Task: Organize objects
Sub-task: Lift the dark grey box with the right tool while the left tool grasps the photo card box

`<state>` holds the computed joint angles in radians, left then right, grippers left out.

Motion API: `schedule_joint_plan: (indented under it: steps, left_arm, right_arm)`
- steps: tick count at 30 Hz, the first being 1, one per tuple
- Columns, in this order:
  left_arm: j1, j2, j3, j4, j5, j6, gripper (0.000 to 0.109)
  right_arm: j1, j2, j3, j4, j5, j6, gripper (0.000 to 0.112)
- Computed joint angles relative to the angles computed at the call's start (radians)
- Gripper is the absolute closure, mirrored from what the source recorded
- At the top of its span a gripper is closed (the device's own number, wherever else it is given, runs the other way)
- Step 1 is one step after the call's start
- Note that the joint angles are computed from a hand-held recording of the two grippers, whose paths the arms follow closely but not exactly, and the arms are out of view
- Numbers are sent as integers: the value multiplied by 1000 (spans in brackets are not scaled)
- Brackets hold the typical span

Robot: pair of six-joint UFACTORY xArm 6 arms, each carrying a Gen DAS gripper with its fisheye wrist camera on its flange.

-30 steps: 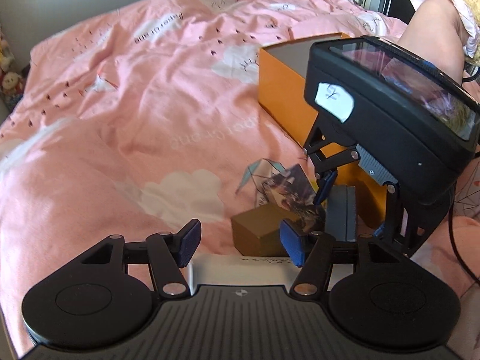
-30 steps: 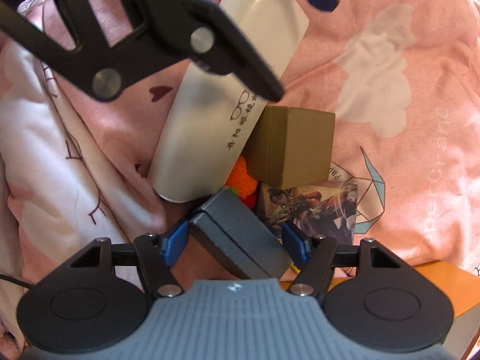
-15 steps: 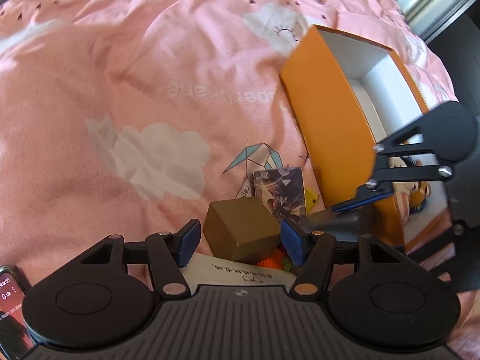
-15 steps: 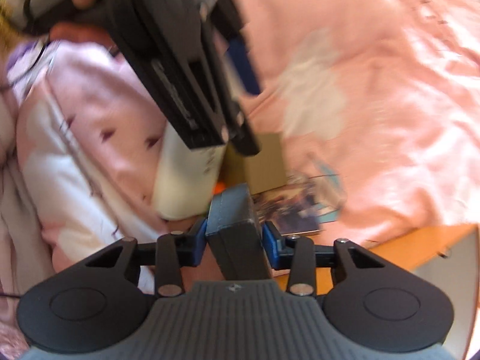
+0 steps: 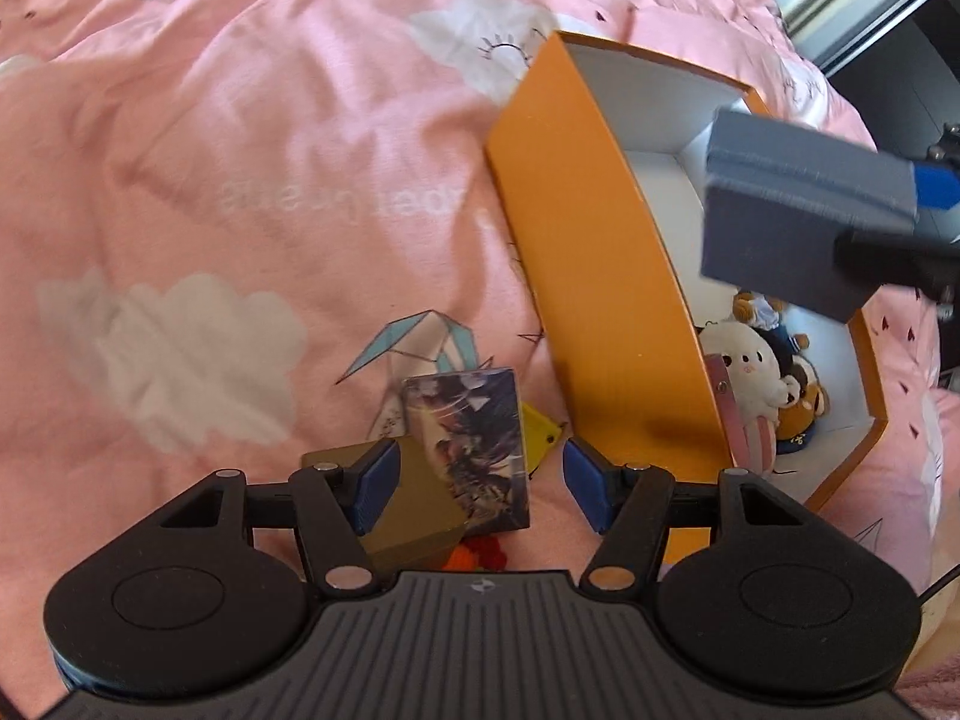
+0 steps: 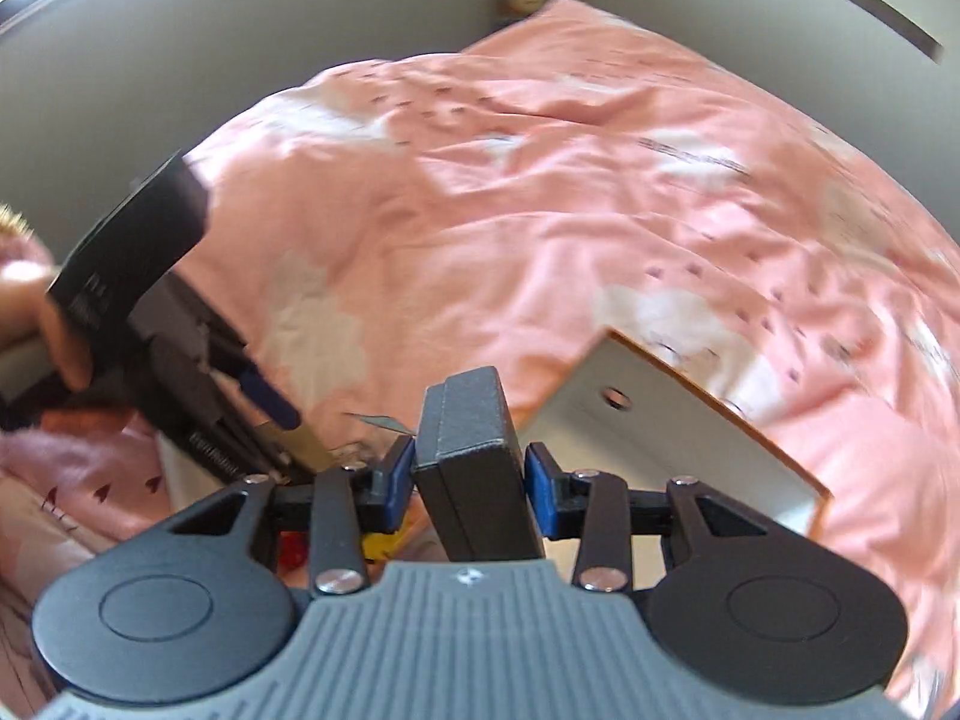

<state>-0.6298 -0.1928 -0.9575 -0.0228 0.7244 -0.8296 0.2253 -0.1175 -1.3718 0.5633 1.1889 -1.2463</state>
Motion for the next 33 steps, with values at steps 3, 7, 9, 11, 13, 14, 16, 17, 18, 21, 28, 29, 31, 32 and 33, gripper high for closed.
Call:
schedule_joint_plan:
  steps: [3,7,9,11,13,14,16,17,18,21,28,29,31,32,33]
  left_arm:
    - [-28,61,-55,46,17,-27,36]
    - [-77,168,-164,142,127,-76,40]
    - [-98,209,-201,181,162,-88,40]
    - [-109,240,-230,202,195,-85,40]
    - [-110,261,-244,196,208,-74,40]
    - [-109,273,-251,187,211,-64,40]
    - [-115,298,-275,209,239,-64,40]
    - [-120,312,-290,227,256,-62,39]
    - [-123,326,-306,242,275,-61,39]
    - [-123,362,-341,257,310,-38,37]
    - [-98,330,-325,220,323,33,56]
    - [-92,313,-312,206,316,42,59]
    - [-81,284,-295,189,314,49,68]
    - [-75,271,-287,182,314,50,69]
    - [-69,256,-278,176,315,48,72]
  right_arm:
    - [-40,23,-1,-13,-18,73,71]
    - [-106,69,-3,21,22,123,71]
    - [-137,81,-5,40,46,144,71]
    - [-155,88,2,56,44,158,71]
    - [-175,107,-9,83,55,172,71]
    - [-180,120,-18,96,61,182,71]
    - [-190,140,-32,118,69,197,71]
    - [-192,145,-33,126,69,200,71]
    - [-194,151,-35,136,71,200,71]
    - [-199,177,-48,158,84,209,71]
    - [-204,217,-57,182,87,253,71]
    - [-203,222,-58,186,88,260,71]
    - [-199,240,-70,190,92,282,71]
    - [-194,249,-76,191,94,297,71]
    - [-189,259,-83,190,95,313,71]
